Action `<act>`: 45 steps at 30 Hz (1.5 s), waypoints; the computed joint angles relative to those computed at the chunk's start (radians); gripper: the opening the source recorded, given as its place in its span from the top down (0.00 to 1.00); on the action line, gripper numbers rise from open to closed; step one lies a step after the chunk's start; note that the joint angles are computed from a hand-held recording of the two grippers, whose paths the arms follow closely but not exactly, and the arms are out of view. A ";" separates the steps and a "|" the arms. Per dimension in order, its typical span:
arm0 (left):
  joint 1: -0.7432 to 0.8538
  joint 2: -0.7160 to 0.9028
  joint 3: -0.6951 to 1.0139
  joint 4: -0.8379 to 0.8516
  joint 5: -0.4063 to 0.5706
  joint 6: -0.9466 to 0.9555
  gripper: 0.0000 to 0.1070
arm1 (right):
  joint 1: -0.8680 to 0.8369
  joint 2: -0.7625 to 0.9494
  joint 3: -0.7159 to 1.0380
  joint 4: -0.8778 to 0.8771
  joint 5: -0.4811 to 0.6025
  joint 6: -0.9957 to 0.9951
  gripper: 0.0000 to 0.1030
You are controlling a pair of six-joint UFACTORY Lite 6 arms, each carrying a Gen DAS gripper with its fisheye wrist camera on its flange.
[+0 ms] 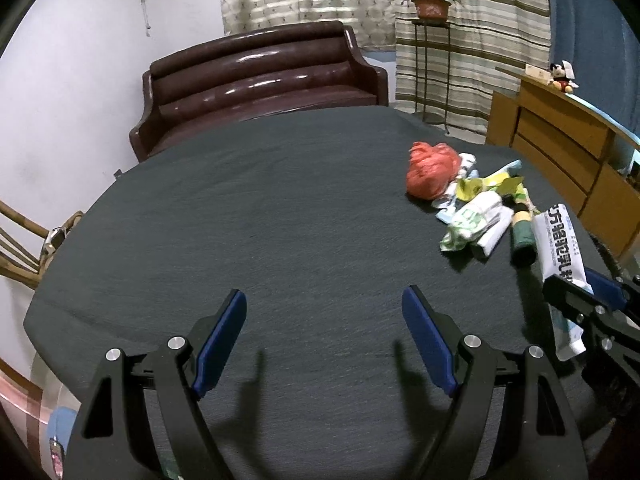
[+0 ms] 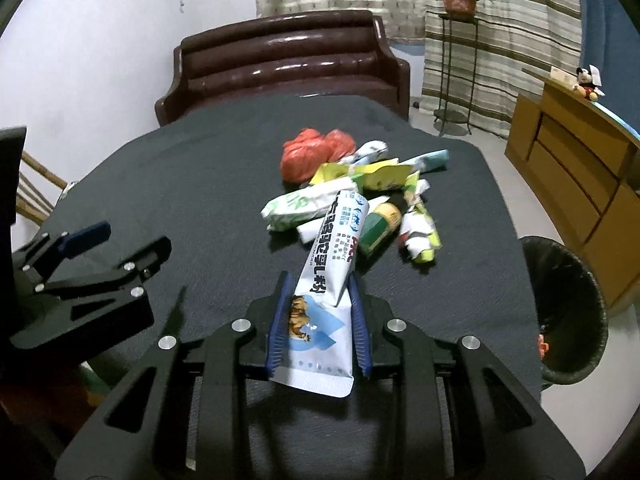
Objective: Collect trash
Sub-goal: 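Grasp the white toothpaste tube with the right tool and lift it, then move the left tool to the green spray can while the right tool holds the tube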
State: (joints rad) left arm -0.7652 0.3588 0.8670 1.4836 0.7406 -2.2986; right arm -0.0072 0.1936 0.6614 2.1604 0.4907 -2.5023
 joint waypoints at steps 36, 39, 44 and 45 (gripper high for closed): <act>0.008 0.737 1.180 -0.498 -0.036 0.835 0.34 | -0.355 0.501 0.637 -0.561 0.030 0.507 0.73; 0.004 0.736 1.176 -0.496 -0.047 0.841 0.38 | -0.362 0.534 0.673 -0.606 0.039 0.557 0.73; 0.010 0.717 1.144 -0.486 -0.067 0.829 0.42 | -0.374 0.566 0.708 -0.644 0.054 0.599 0.73; 0.010 0.715 1.139 -0.484 -0.069 0.826 0.44 | -0.374 0.566 0.708 -0.644 0.054 0.600 0.73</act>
State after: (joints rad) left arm -0.7548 1.0738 2.0063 0.9992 0.6712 -1.4730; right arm -0.3812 0.7592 1.3690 1.5162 0.5448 -1.9019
